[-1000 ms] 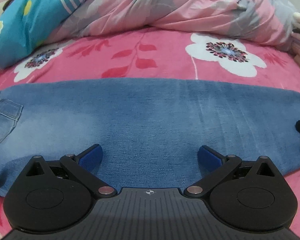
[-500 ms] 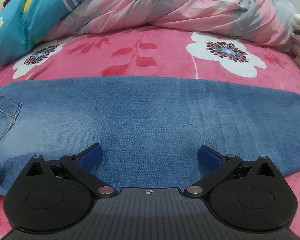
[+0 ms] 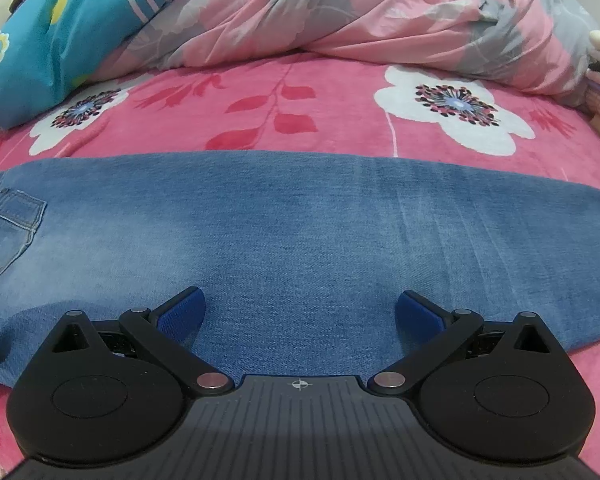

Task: Fold clothes

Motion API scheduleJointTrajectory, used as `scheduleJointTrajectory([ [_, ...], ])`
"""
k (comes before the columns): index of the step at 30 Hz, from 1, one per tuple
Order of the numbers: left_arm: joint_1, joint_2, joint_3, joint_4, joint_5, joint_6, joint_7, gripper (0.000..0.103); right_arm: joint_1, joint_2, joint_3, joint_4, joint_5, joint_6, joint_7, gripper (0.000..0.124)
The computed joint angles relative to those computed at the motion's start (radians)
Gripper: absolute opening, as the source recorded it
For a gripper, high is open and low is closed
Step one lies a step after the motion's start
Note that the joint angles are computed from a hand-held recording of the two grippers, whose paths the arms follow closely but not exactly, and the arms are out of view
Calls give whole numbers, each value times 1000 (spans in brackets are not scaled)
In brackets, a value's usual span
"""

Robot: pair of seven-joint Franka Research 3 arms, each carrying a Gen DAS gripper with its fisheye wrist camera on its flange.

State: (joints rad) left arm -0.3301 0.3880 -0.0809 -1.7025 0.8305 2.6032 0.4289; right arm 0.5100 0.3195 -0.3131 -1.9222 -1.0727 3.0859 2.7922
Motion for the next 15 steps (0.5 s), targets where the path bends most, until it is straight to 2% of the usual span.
scheduleJointTrajectory([
  [5,-7,-3,6,-5,19,3,-24,103,17,3,-15,4,-41,-8,41,103],
  [9,-8,-8,10,-16,43,15,-44,103,-19,-6,25,-5,-12,-13,15,103],
  [13,-1,-13,10,-29,54,37,-54,103,-48,-32,39,-50,79,42,-23,103],
  [15,1,-13,9,-31,54,41,-54,103,-31,-41,4,-73,113,82,2,103],
])
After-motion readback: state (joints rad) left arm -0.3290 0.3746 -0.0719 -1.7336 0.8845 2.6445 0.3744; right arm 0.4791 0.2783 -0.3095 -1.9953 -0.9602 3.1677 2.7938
